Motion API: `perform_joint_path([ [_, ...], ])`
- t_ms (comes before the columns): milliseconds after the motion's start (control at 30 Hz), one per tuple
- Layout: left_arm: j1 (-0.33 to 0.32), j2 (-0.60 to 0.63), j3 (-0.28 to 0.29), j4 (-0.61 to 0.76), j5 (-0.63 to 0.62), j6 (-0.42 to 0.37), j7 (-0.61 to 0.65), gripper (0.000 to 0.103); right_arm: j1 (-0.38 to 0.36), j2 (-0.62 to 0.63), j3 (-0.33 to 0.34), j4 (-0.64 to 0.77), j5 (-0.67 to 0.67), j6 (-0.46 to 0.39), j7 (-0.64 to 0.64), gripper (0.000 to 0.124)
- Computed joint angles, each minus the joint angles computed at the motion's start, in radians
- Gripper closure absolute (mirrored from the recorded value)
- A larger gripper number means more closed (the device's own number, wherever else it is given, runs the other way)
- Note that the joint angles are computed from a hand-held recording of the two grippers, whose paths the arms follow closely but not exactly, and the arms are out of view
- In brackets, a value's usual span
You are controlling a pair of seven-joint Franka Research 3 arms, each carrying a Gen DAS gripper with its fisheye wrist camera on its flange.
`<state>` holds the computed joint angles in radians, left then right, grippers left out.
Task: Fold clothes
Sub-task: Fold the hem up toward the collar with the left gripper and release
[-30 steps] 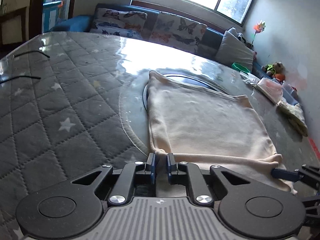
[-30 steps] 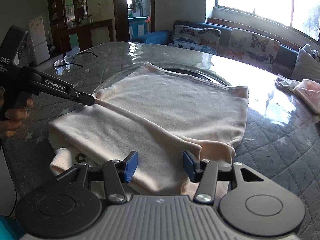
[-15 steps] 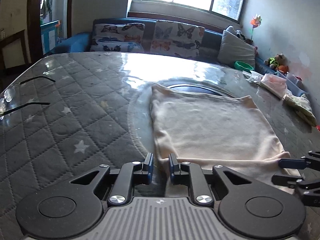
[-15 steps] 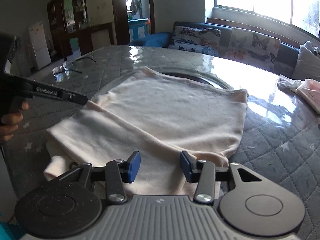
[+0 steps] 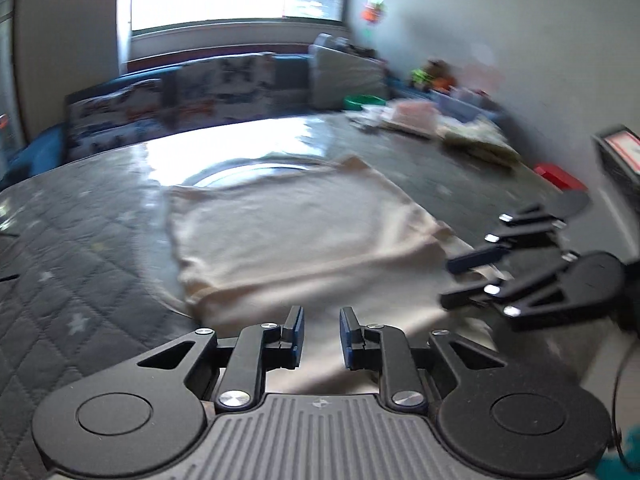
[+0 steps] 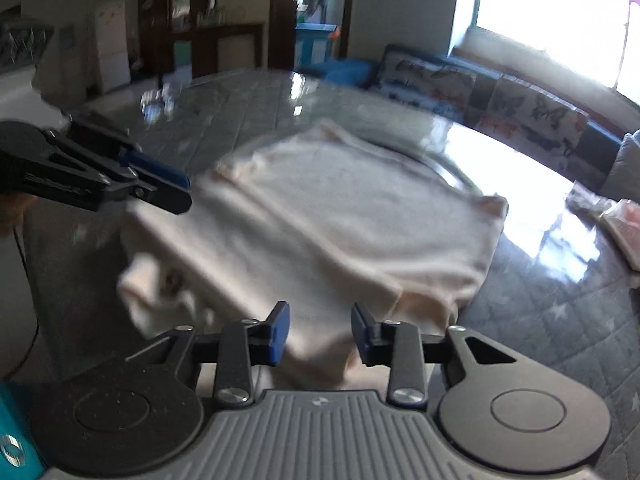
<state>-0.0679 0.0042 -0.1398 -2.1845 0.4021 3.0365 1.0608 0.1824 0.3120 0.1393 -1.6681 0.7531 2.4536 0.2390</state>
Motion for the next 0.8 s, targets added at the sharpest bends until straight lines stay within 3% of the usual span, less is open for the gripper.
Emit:
perform_joint_path([
  [167, -0.024, -0.018, -0.015, -0.048, -0.159, 0.009, 0.179, 0.078, -0.018, -0.037, 0.007, -0.039, 0.063, 0.015, -0.067, 0.094],
  [367, -0.031, -0.042, -0.012, -0.076, -0.171, -0.001, 0.192, 0.077, -0.011, -0.045, -0.009, -0.06, 0.042, 0.027, -0.077, 0.099],
  [467, -0.049, -0.072, 0.001, -0.107, -0.232, 0.022, 0.284, 0.066, -0.02, -0.058, -0.009, -0.067, 0.073, 0.02, -0.102, 0.099],
  [600, -0.094, -0.094, 0.024, -0.13, -0.329, 0.019, 0.427, 0.065, -0.007, -0.048, -0.026, -0.066, 0.004, 0.013, -0.064, 0.099],
  [733, -0.085, -0.095, 0.005, -0.141, -0.278, 0.012, 0.446, 0.062, -0.019, -0.075, -0.02, -0.081, 0.02, -0.004, -0.111, 0.098],
  [800, -0.035, -0.097, -0.031, -0.146, -0.135, 0.02, 0.351, 0.06, -0.02, -0.09, -0.023, -0.086, 0.014, -0.018, -0.144, 0.098],
])
